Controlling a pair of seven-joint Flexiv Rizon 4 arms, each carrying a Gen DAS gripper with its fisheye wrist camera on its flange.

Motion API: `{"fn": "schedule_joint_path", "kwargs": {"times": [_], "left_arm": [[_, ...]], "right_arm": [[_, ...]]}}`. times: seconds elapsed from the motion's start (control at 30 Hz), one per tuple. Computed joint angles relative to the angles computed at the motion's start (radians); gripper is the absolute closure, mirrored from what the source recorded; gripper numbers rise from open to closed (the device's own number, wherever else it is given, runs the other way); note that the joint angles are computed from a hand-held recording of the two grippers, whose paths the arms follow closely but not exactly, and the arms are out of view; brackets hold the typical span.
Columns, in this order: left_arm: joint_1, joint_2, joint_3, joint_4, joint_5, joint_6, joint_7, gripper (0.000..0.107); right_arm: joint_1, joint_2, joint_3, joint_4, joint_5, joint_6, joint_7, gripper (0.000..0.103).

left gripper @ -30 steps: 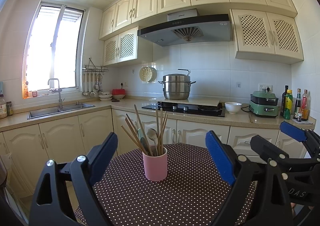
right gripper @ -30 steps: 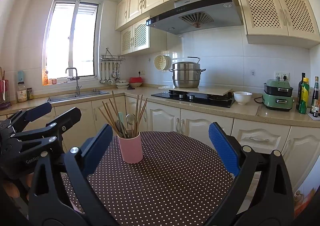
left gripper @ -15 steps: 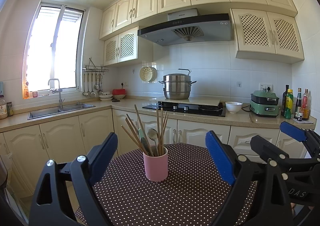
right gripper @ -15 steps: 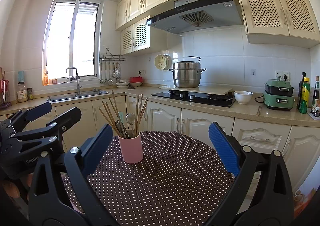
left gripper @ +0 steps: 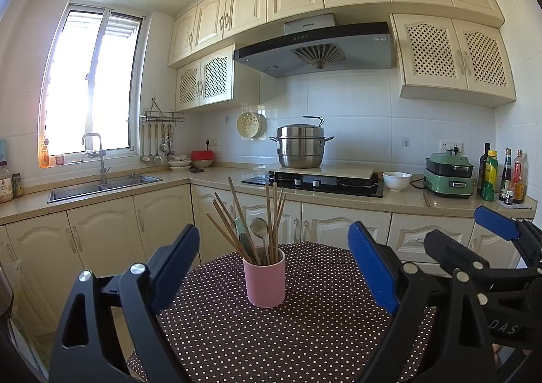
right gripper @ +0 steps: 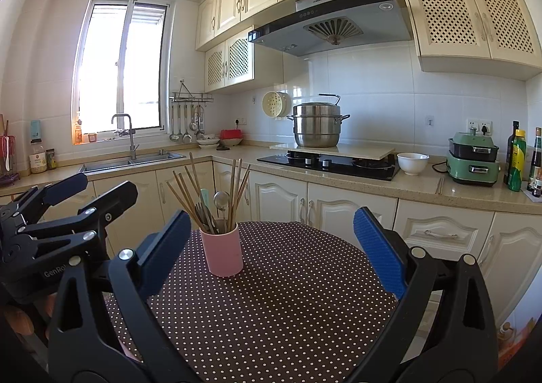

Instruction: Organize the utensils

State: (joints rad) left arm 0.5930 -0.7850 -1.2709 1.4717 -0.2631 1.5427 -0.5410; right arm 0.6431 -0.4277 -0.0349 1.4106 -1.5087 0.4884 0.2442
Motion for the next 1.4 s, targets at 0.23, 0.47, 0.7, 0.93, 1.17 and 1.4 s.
{"fn": "schedule_joint_path", "kwargs": {"times": [0.23, 0.47, 0.7, 0.93, 1.17, 1.4], "left_arm": [[-0.005, -0.008, 0.007, -0.008, -0.005, -0.005, 0.011, 0.019], [-0.009, -0.010, 0.015, -0.015, -0.016, -0.011, 0.024, 0.019], [-0.016, -0.007, 0.023, -0.020, -0.030, -0.013, 0.037, 0.019], [-0.018, -0.006, 0.025, -0.021, -0.038, -0.014, 0.044, 0.019], [-0.050, -0.006, 0.068, -0.051, -0.060, -0.031, 0.059, 0.019], [-0.126, 0.007, 0.171, -0.106, -0.131, -0.075, 0.094, 0.019]], "right_arm": [[-0.003, -0.002, -0.001, 0.002, 0.002, 0.006, 0.004, 0.008], [-0.003, -0.005, -0.001, 0.001, 0.006, 0.008, 0.005, 0.008], [-0.002, -0.006, -0.002, 0.002, 0.009, 0.011, 0.009, 0.008], [-0.002, -0.009, -0.003, -0.003, 0.013, 0.012, 0.010, 0.008], [-0.012, -0.016, -0.007, -0.004, 0.024, 0.035, 0.013, 0.008], [-0.031, -0.028, -0.013, -0.008, 0.056, 0.076, 0.013, 0.008]]}}
